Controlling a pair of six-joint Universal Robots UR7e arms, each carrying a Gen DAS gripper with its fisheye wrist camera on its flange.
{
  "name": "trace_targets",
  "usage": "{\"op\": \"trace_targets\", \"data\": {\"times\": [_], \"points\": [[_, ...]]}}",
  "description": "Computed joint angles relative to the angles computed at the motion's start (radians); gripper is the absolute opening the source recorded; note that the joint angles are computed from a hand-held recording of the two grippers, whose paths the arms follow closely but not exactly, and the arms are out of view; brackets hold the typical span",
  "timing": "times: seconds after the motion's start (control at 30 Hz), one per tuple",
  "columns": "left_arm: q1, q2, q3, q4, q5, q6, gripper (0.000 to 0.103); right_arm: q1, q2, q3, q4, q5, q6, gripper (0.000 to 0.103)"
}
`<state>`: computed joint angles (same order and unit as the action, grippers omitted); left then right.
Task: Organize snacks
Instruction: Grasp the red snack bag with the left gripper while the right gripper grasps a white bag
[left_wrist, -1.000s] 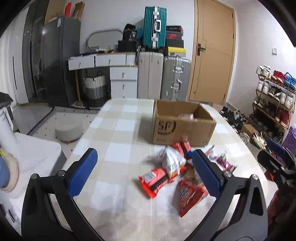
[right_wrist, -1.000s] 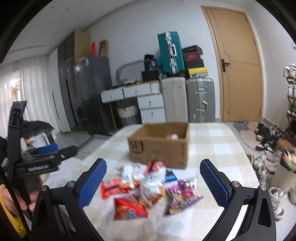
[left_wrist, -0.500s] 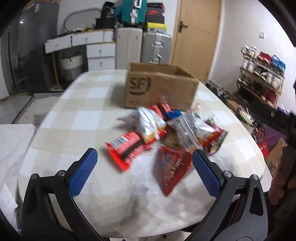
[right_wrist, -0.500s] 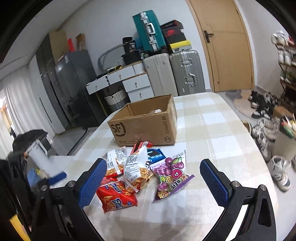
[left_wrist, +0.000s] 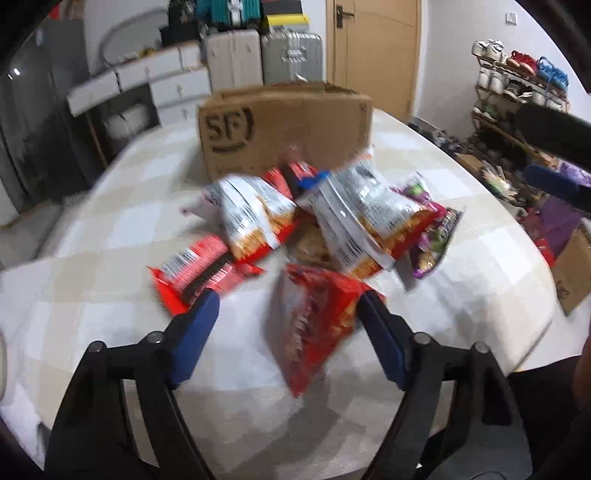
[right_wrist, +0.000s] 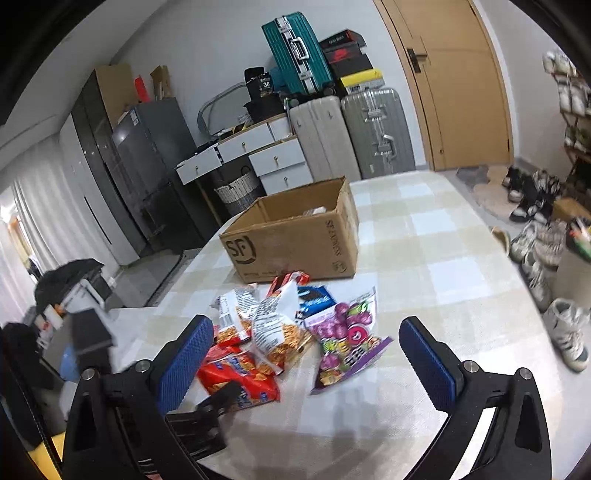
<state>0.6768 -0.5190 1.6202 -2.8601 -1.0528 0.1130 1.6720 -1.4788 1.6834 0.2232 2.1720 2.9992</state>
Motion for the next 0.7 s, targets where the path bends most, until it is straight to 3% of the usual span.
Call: {"op": "trace_targets", "data": {"times": [0.07, 0.13, 0.33, 0.47, 0.63, 0.7], "points": [[0.011, -0.002, -0.004, 0.012, -0.051, -0.001, 0.058, -0.007, -0.008, 0.005, 0.007, -0.025, 0.011, 0.102], [0.011, -0.002, -0.002, 0.008, -0.057, 0.017, 0.031, -0.003, -0.012, 0.009, -0.003, -0.020, 0.004, 0.102], [0.027, -0.017, -0.008, 0.043, -0.106, 0.027, 0.024, -0.024, 0.017, -0.020, 0.059, -0.026, 0.052, 0.103], [0.037, -0.045, 0.007, 0.058, -0.120, 0.016, 0.022, -0.057, 0.039, -0.047, 0.123, -0.078, 0.107, 0.102], [0.057, -0.104, 0.049, 0.036, -0.162, 0.028, 0.022, -0.073, 0.086, -0.099, 0.170, -0.090, 0.107, 0.102], [0.065, -0.124, 0.061, 0.026, -0.163, 0.029, 0.022, -0.091, 0.116, -0.135, 0.210, -0.130, 0.120, 0.102]]}}
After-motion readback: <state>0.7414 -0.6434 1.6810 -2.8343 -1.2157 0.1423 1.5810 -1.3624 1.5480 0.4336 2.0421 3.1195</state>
